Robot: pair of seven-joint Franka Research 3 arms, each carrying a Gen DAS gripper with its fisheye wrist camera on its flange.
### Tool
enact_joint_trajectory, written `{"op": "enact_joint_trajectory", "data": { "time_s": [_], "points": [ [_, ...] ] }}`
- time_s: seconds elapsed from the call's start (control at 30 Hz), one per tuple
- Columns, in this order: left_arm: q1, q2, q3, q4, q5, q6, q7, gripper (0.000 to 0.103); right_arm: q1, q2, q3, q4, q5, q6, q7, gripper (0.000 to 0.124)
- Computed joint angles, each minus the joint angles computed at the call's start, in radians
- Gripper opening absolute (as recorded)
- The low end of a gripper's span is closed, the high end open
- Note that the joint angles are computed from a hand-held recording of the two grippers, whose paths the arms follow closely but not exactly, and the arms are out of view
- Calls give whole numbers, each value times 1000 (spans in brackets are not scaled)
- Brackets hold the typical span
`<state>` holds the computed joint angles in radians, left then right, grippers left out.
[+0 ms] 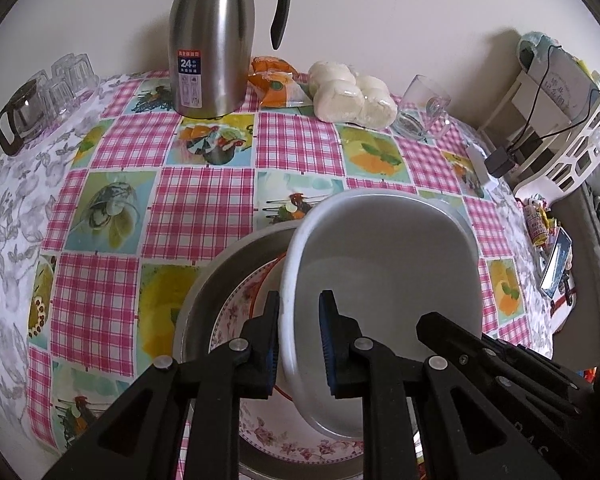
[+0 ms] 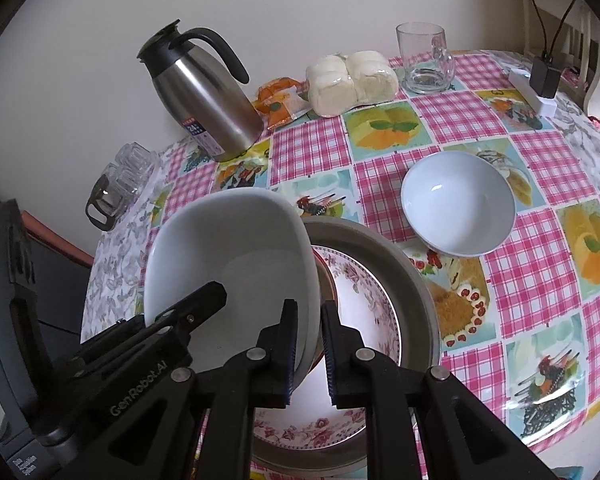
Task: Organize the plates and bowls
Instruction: 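Lower the white square bowl into the basin onto the strawberry-print bowl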
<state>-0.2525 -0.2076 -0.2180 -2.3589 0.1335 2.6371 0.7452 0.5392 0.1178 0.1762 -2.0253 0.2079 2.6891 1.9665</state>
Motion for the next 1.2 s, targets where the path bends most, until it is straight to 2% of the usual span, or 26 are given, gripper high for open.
{"op": "enact_joint_trajectory", "data": {
  "time_s": [0.43, 1.2],
  "points": [
    [2, 5, 2, 6, 0, -24, -1, 18, 0, 21, -2, 18, 5, -34, -1, 17],
    [13, -4, 0, -3, 35, -18, -39, 18, 5, 24, -5, 18, -21, -29, 16, 18]
  ]
}}
